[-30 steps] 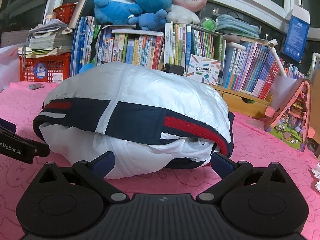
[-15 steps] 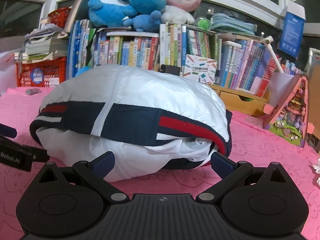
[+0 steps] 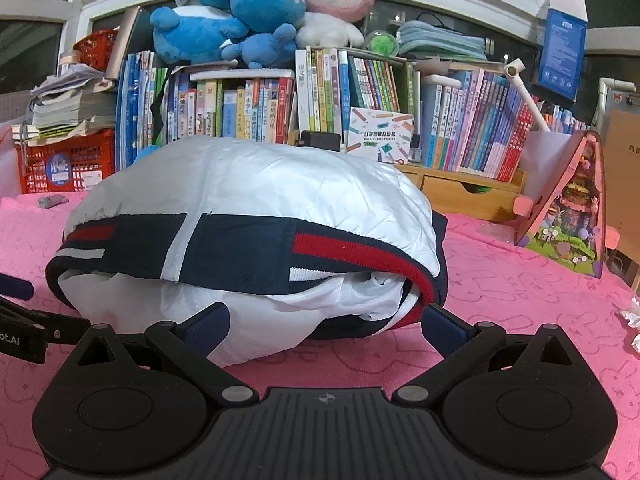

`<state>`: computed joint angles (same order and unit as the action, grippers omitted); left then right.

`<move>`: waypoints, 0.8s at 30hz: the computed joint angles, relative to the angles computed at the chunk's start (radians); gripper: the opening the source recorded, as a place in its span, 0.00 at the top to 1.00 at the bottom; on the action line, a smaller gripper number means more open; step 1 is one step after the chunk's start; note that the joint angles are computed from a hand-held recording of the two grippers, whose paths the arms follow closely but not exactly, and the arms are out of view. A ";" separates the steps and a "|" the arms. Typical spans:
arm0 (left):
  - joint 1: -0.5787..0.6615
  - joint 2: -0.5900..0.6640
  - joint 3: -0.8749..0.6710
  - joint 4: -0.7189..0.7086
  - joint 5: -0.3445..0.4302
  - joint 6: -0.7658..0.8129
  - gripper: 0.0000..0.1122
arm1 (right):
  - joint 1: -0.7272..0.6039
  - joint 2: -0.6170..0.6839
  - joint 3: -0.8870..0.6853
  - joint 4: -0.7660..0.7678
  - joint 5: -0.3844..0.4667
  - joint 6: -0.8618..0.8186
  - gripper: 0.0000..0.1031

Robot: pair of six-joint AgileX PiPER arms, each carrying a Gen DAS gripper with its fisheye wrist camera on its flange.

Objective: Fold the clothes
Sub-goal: 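Approach the bundled white-and-navy jacket with both grippers open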

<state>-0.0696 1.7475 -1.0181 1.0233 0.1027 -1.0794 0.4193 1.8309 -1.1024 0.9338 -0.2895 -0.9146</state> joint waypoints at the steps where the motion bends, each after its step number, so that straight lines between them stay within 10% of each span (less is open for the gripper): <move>1: -0.005 0.000 0.002 0.061 0.002 -0.060 0.08 | 0.003 0.000 -0.001 0.014 -0.002 -0.018 0.00; 17: -0.002 0.012 -0.015 -0.001 0.016 -0.005 0.08 | -0.005 0.007 0.003 -0.131 -0.021 0.035 0.00; 24: -0.001 0.016 -0.021 0.019 0.028 -0.014 0.08 | 0.028 0.067 -0.010 -0.252 -0.175 -0.048 0.03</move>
